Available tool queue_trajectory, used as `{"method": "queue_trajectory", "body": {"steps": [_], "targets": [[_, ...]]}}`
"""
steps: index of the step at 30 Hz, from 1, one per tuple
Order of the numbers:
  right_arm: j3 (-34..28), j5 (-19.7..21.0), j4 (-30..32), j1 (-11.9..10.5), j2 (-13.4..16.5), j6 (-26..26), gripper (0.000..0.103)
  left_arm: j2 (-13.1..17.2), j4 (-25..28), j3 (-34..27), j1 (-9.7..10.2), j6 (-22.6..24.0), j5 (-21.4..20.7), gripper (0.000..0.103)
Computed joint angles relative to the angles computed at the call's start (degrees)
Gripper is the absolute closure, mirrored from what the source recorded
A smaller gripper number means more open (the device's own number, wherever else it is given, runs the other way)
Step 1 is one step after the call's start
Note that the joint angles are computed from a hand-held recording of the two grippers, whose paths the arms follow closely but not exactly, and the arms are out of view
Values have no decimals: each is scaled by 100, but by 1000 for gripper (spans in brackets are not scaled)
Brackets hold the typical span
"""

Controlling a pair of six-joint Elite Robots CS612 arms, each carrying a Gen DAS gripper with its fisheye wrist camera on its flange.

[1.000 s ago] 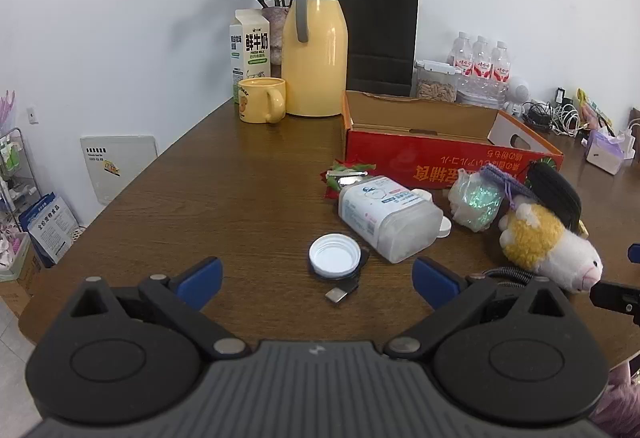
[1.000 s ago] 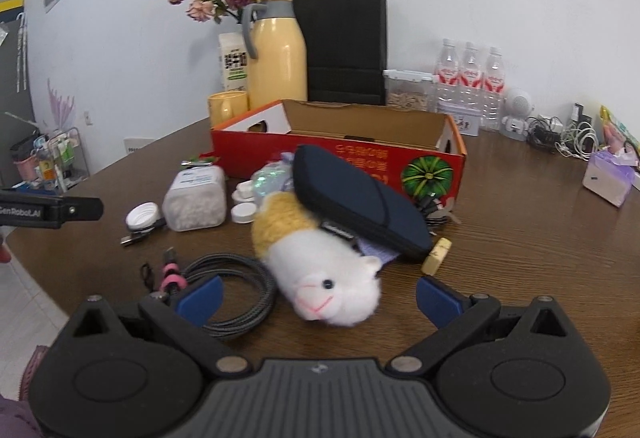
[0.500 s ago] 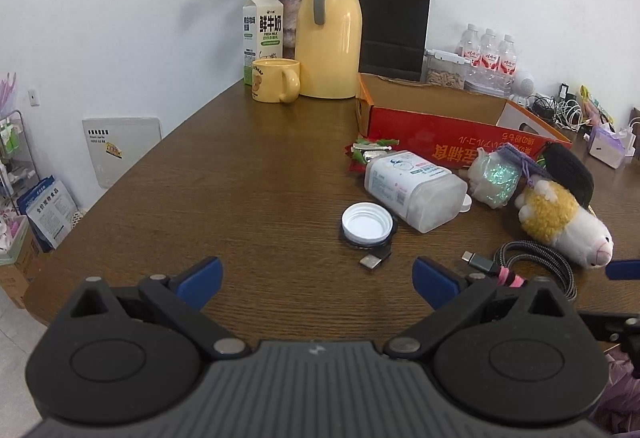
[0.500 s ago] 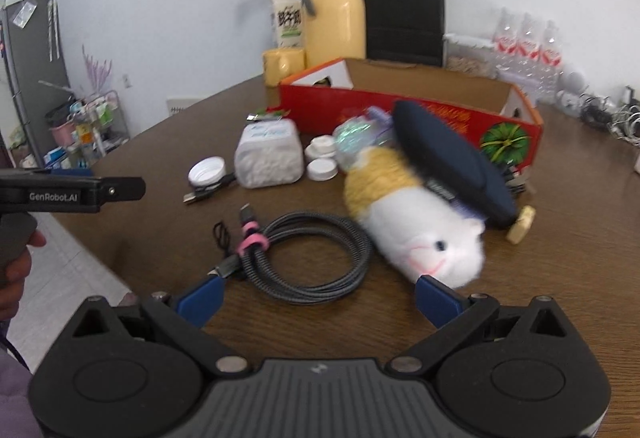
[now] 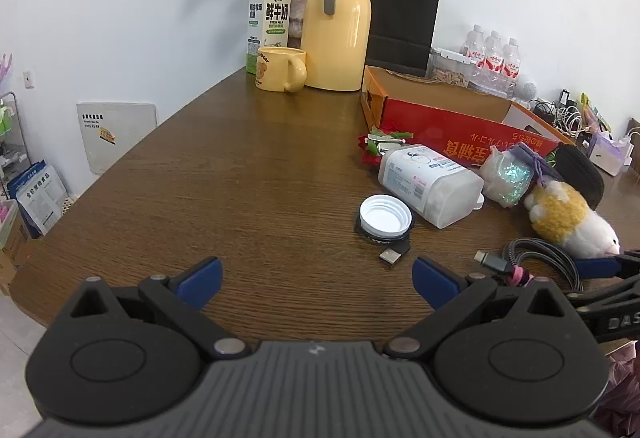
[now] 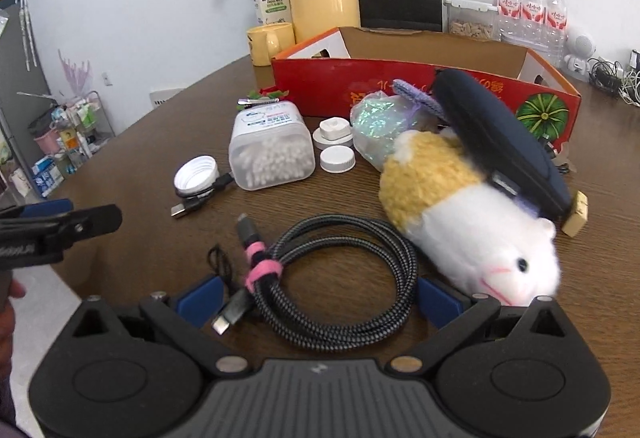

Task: Organize objects
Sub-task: 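Close the right tool on the black braided cable with pink tie, then grasp a second white bottle cap with the left tool while the right holds the cable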

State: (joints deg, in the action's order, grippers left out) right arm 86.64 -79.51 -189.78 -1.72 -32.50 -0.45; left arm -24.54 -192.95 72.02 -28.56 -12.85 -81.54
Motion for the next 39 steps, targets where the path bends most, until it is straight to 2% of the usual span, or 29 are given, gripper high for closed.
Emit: {"method": "queue_trajectory", "body": {"steps": [7, 9, 11, 16, 23, 29, 35, 37, 39], "targets": [[-261, -331, 27, 143, 155, -312, 0, 57, 26, -95, 21, 21, -72, 0], [-288, -360, -43, 170, 187, -455, 4, 70, 44, -118, 28, 14, -99, 0], [-278, -243, -177, 161, 207, -548, 11, 79, 71, -134, 31, 6, -95, 0], [-260, -35, -315, 127, 224, -624, 13, 107, 131, -207, 28, 7, -38, 0], [-260, -14, -520, 116, 236, -717, 13, 274, 299, -620, 4, 317, -127, 0], [-391, -45, -453, 127, 282, -865, 13, 463, 547, -1061, 18, 602, -410, 19], [-499, -166, -332, 155, 330, -927, 13, 588, 755, -1341, 49, 665, -765, 24], [-523, -177, -321, 156, 344, -926, 13, 622, 838, -1415, 49, 680, -818, 34], [-543, -188, -328, 156, 358, -931, 13, 651, 967, -1485, 48, 681, -841, 49]]}}
